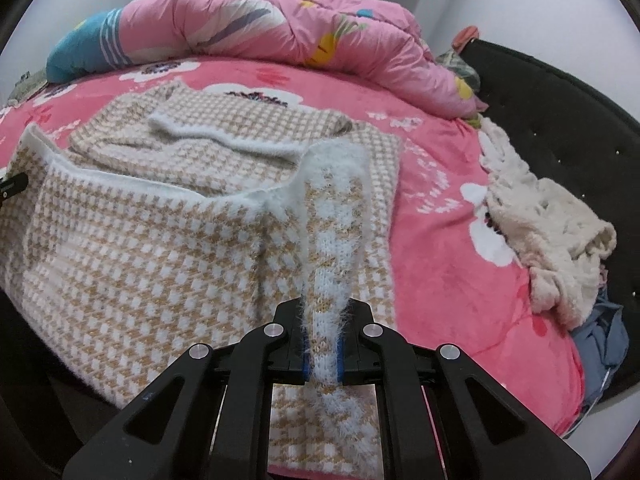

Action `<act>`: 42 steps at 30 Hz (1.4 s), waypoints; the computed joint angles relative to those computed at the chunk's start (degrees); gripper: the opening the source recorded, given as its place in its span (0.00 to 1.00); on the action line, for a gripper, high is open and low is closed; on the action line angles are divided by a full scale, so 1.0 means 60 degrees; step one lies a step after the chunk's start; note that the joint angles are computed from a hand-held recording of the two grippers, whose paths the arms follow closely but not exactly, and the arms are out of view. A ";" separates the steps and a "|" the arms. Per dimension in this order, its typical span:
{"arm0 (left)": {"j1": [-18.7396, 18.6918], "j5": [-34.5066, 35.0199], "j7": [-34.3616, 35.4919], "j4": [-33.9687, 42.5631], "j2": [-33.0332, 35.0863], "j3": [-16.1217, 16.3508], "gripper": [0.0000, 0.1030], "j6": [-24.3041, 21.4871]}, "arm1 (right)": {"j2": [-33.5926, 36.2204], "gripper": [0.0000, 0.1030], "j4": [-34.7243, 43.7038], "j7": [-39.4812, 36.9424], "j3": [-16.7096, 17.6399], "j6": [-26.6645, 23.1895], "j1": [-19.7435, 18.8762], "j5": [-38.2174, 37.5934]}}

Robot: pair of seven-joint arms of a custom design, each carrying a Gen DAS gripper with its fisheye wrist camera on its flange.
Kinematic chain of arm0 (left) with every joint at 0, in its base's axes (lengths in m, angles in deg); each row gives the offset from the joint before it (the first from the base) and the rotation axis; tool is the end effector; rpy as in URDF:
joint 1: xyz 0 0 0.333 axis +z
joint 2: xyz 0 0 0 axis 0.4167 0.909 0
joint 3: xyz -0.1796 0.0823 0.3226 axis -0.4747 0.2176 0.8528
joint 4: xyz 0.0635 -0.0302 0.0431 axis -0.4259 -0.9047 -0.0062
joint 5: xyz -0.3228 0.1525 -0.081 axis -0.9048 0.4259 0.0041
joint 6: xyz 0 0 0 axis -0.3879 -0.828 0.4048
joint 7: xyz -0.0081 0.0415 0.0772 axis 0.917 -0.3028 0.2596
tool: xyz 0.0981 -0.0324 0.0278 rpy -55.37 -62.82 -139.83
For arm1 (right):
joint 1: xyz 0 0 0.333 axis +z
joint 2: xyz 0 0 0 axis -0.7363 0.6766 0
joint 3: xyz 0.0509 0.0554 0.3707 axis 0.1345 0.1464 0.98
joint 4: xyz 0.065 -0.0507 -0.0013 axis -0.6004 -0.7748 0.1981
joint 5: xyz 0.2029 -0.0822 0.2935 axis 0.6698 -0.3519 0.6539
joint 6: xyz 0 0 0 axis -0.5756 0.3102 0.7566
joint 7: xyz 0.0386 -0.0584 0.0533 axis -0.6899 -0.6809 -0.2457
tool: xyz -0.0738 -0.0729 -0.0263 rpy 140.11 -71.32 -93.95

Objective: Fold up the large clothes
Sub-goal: 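Lift the hem edge with both grippers and carry it over the body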

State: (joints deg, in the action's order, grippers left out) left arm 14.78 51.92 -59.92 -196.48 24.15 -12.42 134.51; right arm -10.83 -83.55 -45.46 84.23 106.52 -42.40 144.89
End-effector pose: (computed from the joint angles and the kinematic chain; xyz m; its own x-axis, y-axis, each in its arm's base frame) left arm 0.4170 -0.2069 0.4610 0.2720 -0.9621 -0.0215 -0.6289 -0.1608 -0.7606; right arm 0.5169 -0.0359 0.4798 0.4345 -0.8601 0.2672 -0.5495 -0.4882 -0.6780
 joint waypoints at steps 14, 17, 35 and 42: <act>-0.0388 0.0551 -0.0962 -0.0363 -0.0918 -0.0503 0.08 -0.1223 | -0.0889 0.06 -0.0212 -0.2278 -0.0320 -0.0694 -0.0056 0.2657; -0.0490 0.0679 -0.1116 -0.0395 -0.1110 -0.0598 0.08 -0.1487 | -0.1118 0.05 -0.0260 -0.2756 -0.0372 -0.0836 -0.0101 0.3114; 0.0246 0.2367 -0.0474 0.1419 -0.0793 0.0033 0.07 -0.0985 | -0.0241 0.05 0.2234 -0.2907 -0.0146 -0.1123 -0.0043 0.4018; 0.0952 0.1551 0.1476 0.3732 0.1341 0.0765 0.07 0.0157 | 0.2214 0.05 0.4870 0.1058 0.0072 -0.1064 0.0139 0.0250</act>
